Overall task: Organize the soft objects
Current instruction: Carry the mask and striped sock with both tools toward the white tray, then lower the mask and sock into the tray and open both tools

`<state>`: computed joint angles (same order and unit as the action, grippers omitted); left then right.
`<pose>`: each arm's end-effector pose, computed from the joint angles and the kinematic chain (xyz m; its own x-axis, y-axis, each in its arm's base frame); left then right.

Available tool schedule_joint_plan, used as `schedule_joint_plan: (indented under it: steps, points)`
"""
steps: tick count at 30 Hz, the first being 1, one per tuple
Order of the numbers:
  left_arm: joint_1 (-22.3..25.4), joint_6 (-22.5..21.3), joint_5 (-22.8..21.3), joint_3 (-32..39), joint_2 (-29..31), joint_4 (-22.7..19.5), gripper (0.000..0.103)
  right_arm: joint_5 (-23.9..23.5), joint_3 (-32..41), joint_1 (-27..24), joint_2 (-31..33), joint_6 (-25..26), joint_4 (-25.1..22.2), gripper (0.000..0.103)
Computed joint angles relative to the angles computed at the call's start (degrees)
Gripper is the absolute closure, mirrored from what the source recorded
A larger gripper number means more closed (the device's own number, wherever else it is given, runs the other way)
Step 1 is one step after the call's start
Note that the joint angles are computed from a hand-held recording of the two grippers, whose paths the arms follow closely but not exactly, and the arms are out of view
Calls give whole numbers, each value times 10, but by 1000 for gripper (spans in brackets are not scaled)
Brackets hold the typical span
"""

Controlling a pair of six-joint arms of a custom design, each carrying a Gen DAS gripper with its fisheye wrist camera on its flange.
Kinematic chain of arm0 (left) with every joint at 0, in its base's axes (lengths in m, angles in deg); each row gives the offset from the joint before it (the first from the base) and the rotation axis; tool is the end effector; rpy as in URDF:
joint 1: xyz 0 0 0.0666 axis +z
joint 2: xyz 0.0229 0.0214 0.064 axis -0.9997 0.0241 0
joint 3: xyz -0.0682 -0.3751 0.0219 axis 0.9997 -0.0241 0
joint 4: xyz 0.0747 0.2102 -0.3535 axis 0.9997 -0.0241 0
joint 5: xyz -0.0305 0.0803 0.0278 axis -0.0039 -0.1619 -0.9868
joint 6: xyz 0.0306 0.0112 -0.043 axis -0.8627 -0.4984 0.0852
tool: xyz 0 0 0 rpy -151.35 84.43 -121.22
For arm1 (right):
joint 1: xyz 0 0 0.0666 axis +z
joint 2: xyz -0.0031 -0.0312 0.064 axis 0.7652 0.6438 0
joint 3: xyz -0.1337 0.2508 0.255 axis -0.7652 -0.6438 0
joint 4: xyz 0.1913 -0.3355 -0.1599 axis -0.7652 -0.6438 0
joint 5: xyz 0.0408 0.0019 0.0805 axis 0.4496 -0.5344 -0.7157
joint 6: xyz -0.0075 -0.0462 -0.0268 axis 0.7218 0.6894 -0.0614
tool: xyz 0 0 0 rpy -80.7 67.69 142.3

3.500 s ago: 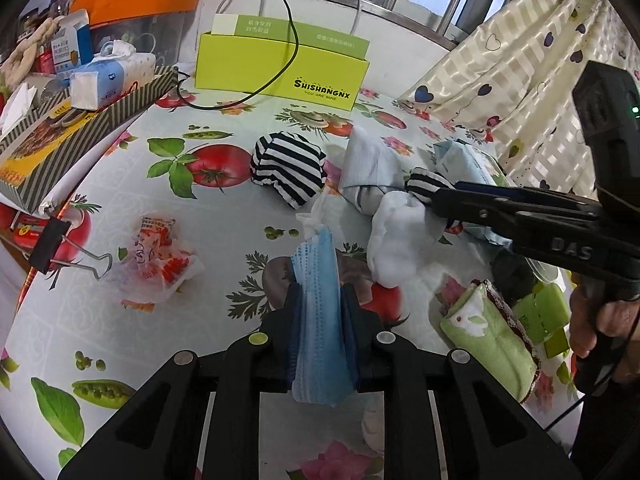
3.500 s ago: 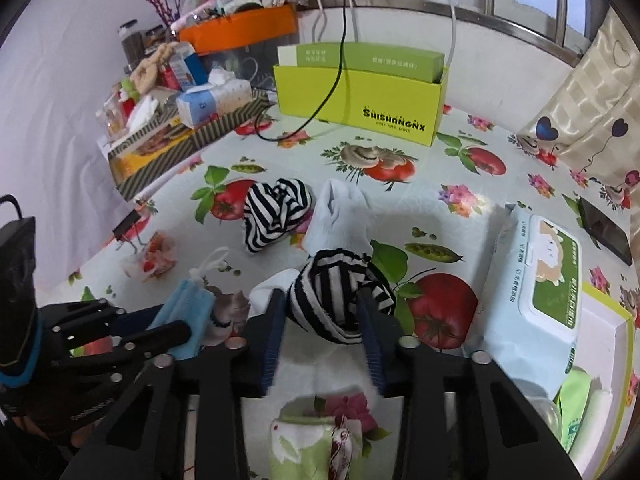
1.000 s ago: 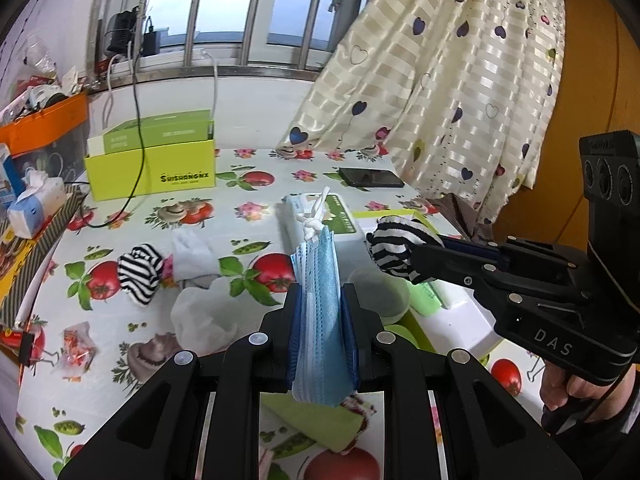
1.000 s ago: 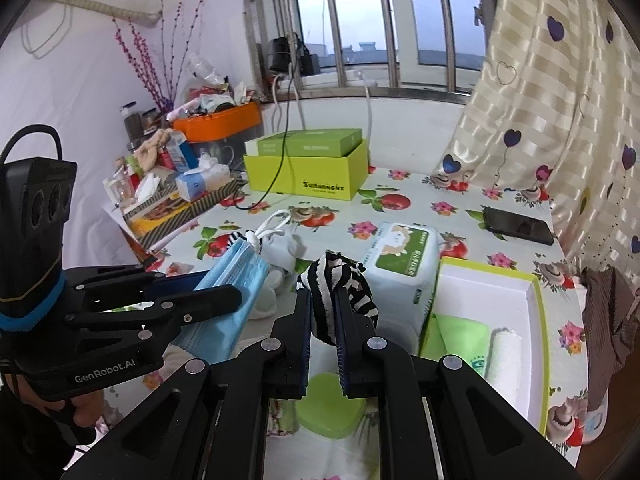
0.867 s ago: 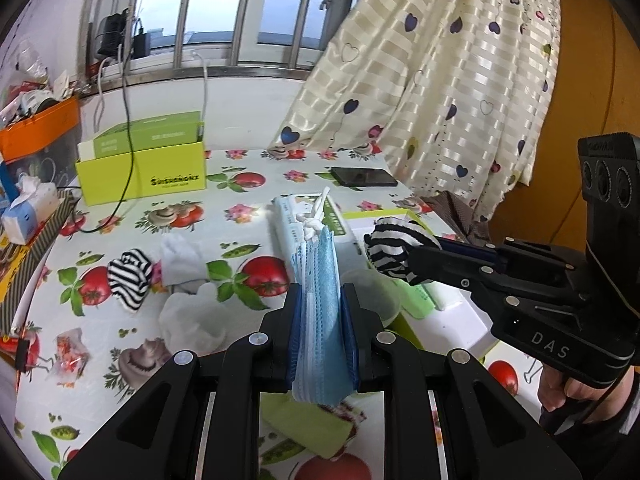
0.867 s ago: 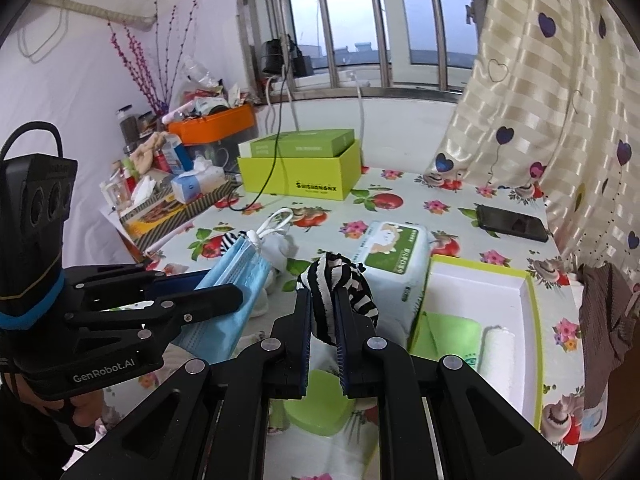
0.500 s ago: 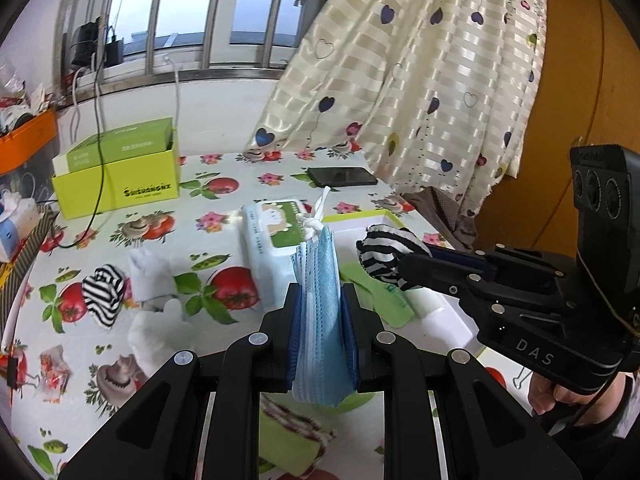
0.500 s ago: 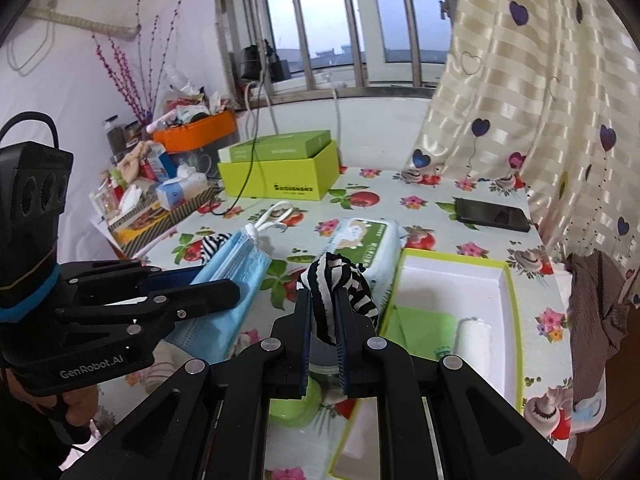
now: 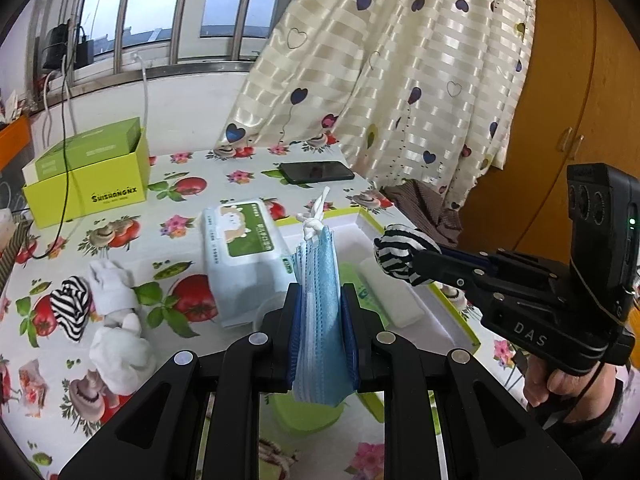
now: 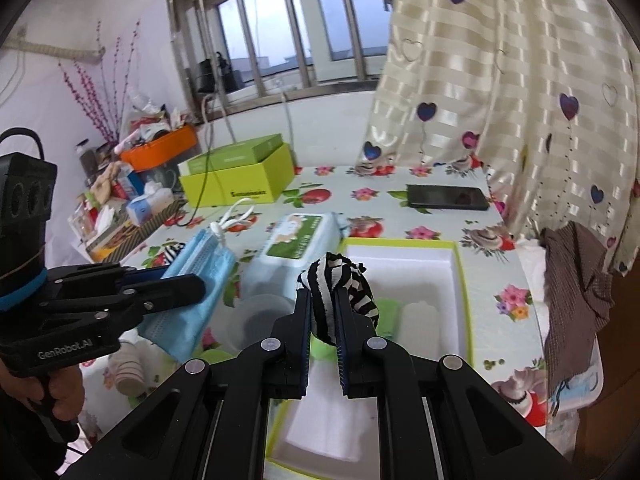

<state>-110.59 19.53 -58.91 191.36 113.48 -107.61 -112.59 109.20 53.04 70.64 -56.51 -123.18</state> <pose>0.6188 -0.2497 0.5311 -0.6564 -0.0008 -0.7544 0.2108 0.9600 -0.1844 0.6455 0.0512 0.5207 -0.5691 -0.1808 -0.8021 -0.5046 0.8471 0.1670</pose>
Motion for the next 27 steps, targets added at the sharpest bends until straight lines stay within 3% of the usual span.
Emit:
schedule_joint_plan:
  steps: [9, 27]
  points:
    - [-7, -12, 8, 72, 45, -28, 83, 2, 24, -14, 25, -6, -10, 92]
    - [-10, -1, 43, 306, 200, -159, 83, -6, 38, -27, 54, -6, -28, 92]
